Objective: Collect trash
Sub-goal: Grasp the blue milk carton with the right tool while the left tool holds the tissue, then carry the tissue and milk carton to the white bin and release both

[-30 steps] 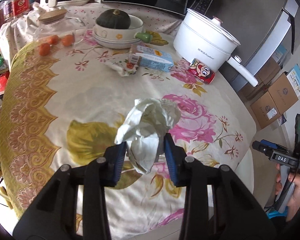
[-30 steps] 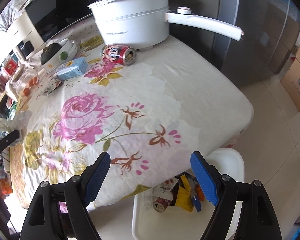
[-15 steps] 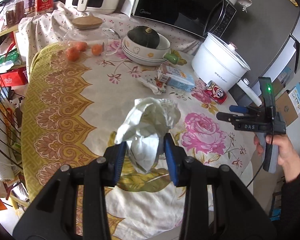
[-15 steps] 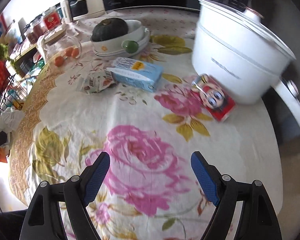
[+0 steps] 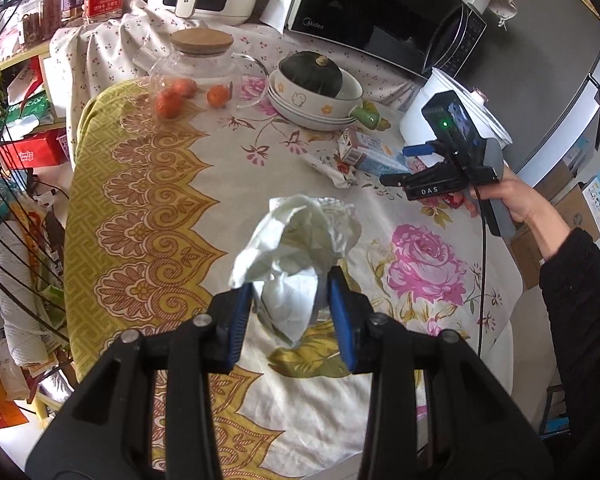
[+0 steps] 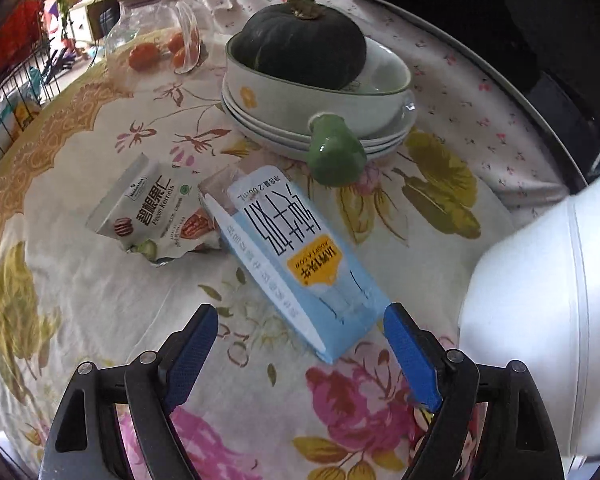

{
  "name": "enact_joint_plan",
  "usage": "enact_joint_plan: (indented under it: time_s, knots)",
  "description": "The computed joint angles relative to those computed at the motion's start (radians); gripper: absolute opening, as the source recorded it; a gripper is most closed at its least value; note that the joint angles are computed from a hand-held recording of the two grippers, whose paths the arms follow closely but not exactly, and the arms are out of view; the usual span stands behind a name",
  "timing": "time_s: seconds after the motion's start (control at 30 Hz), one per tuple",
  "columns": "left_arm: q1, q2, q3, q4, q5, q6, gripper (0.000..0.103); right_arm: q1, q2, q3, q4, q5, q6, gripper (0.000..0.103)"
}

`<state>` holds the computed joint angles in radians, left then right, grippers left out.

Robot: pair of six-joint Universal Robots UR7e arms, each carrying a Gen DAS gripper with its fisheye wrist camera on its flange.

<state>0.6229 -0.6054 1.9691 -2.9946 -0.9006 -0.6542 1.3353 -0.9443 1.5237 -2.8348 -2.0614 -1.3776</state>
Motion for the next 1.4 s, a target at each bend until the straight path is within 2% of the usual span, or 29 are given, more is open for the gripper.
enact_joint_plan:
  time_s: [0.1, 0.3, 0.4, 0.43, 0.5, 0.6, 0.67, 0.9, 1.07, 1.3, 1.4]
  knots:
    - [0.011, 0.007, -0.007, 0.02, -0.007, -0.009, 0.039, 0.001, 0.03, -0.014, -0.047, 0.015, -0.066, 0.088]
    - [0.012, 0.007, -0.006, 0.029, -0.008, -0.025, 0.039, 0.013, 0.073, -0.06, -0.068, -0.01, -0.099, 0.088]
    - [0.013, 0.006, -0.006, 0.023, -0.008, -0.024, 0.039, 0.019, 0.092, -0.078, -0.057, -0.055, -0.097, 0.088]
    - [0.013, 0.005, -0.005, 0.022, -0.008, -0.024, 0.039, 0.018, 0.087, -0.076, -0.05, -0.042, -0.087, 0.086]
    - [0.011, 0.003, -0.002, 0.016, -0.008, -0.025, 0.039, 0.016, 0.075, -0.08, 0.012, -0.044, -0.026, 0.076]
    - [0.01, -0.001, 0.005, 0.0, -0.009, -0.03, 0.04, 0.012, 0.049, -0.056, 0.024, -0.043, 0.015, 0.067]
    - [0.012, -0.001, 0.01, -0.018, -0.021, -0.035, 0.04, 0.008, 0.014, -0.022, 0.046, -0.046, 0.046, 0.063]
    - [-0.009, -0.007, 0.036, -0.09, -0.057, -0.037, 0.039, -0.017, -0.17, 0.201, -0.015, -0.024, 0.106, 0.061]
    - [-0.033, -0.002, 0.039, -0.125, -0.091, -0.011, 0.039, -0.044, -0.286, 0.364, -0.09, -0.032, 0.126, 0.061]
    - [-0.052, 0.037, 0.009, -0.111, -0.154, 0.017, 0.039, -0.099, -0.472, 0.58, -0.202, 0.005, 0.117, 0.06]
    - [-0.071, 0.052, 0.001, -0.115, -0.166, 0.023, 0.039, -0.143, -0.555, 0.641, -0.21, 0.044, 0.12, 0.06]
